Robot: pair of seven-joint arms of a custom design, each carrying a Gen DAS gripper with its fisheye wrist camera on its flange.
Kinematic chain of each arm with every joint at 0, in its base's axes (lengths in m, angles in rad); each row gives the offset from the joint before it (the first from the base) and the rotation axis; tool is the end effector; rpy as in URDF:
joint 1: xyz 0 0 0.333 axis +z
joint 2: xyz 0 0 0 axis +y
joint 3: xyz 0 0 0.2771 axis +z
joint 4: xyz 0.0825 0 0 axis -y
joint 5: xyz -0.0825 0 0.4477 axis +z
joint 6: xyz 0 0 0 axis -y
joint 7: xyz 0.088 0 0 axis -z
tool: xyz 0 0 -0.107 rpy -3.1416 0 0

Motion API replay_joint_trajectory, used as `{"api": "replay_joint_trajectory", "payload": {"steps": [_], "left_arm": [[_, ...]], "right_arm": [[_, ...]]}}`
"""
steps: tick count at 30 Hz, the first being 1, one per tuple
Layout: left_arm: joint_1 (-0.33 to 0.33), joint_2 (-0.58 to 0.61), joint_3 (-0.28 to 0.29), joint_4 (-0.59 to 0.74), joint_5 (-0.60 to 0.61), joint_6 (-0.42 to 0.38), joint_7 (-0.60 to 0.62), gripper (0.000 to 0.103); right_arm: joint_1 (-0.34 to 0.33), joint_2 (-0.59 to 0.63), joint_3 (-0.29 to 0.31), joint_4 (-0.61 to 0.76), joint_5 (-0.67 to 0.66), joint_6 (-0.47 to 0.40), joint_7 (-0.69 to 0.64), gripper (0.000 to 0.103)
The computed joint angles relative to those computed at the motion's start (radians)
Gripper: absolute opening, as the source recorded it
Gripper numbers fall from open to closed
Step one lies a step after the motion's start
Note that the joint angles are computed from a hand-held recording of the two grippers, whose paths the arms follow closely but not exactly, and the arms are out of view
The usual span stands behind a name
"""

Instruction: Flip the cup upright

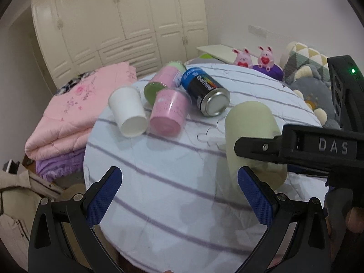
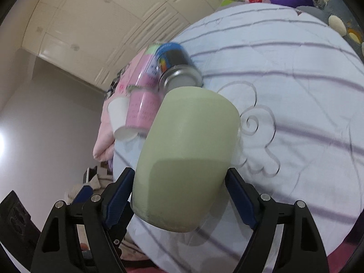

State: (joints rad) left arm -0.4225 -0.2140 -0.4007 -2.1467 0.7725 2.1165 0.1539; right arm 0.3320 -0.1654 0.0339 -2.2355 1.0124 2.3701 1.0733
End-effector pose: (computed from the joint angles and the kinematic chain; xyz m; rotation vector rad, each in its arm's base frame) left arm 0.4154 -0.4088 0.4556 -1.8922 1.5007 -0.4921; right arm 0.5442 0.2191 0.4064 -1.8188 1.4709 0.3940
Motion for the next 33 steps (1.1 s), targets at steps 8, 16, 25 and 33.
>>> {"api": "replay_joint_trajectory", "payload": {"steps": [8,16,25,33], "left_arm": [[-0.015,-0.046,-0.007,-0.044,-0.05,-0.014,0.012,0.103],[-0.013,-0.083,-0.007,-0.074,-0.082,0.021,-0.005,0.103],[-0.006,-0.089,-0.031,-0.052,-0.05,0.016,-0.023,0.103],[-0.012,-0.07,-0.041,-0.019,-0.02,-0.012,-0.038,0.103]], "right_arm": [[0.017,-0.037,0.013,-0.029,-0.037,-0.008,-0.009,0.081],[0.042,-0.081,0.007,-0.071,-0.026,0.032,-0.014,0.082],[0.058,-0.195,0.011,-0.151,-0.129,0.192,0.031,0.082],[0.049,-0.306,0.031,-0.256,-0.331,0.39,0.121,0.083]]}}
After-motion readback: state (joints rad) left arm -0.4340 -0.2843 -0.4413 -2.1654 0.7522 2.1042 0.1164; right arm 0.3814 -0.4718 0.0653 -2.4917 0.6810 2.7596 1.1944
